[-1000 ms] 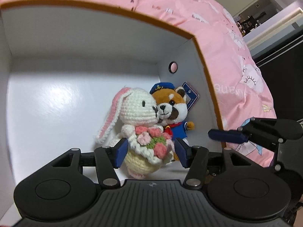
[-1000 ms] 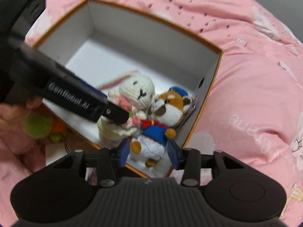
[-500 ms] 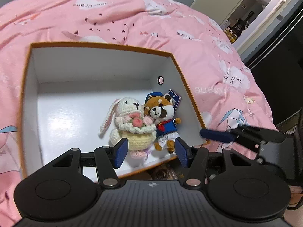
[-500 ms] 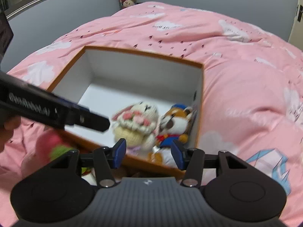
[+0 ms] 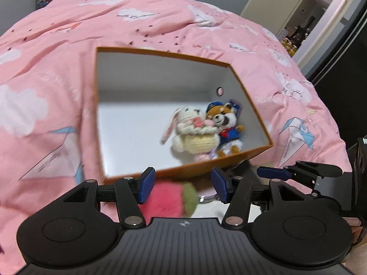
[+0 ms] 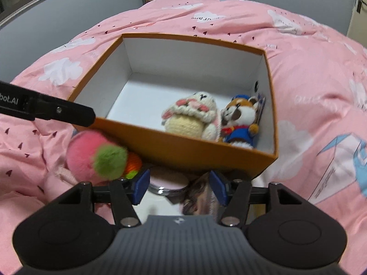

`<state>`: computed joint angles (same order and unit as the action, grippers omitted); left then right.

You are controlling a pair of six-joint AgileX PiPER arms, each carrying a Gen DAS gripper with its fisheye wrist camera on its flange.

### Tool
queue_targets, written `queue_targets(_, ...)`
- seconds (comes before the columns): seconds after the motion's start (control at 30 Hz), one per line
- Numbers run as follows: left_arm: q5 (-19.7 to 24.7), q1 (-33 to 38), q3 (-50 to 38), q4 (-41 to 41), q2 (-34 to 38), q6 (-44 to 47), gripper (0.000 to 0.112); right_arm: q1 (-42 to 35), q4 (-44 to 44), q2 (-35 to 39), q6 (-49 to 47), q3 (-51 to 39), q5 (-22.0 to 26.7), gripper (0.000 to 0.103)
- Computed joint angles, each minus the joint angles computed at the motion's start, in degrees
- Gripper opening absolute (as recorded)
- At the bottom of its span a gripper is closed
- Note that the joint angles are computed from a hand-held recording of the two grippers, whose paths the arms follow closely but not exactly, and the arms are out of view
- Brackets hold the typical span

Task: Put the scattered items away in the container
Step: 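Open both tools and withdraw them toward the pink pompom ball, then grasp the pink pompom ball with left tool while right tool grasps the orange crochet ball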

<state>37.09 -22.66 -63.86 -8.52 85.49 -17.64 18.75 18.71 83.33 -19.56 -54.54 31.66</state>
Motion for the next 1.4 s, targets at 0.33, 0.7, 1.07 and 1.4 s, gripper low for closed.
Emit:
queue_targets(0.33, 2.5, -6.1, 7.6, 16.6, -4.6, -10.8, 0.063, 2.1, 7.9, 0.0, -5.1, 3.7, 0.4, 0.061)
queue_targets(0.7, -4.6, -8.6, 12.4, 22.8, -4.1, -14.8, 0.071, 3.8, 8.5, 6.8, -11.7, -1.5, 1.2, 0.057)
queue_targets(1.07, -8.5, -5.8, 8.7, 15.3, 6.0, -8.8, 0.071, 3.5, 10.0, 13.5, -25.4, -6.1, 1.8, 0.047)
queue_targets(1.4, -9.5, -1.8, 8.9, 6.4, 7.0, -2.0, 0.053, 5.3, 14.3, 17.9, -37.7, -9.4, 2.0, 0.043)
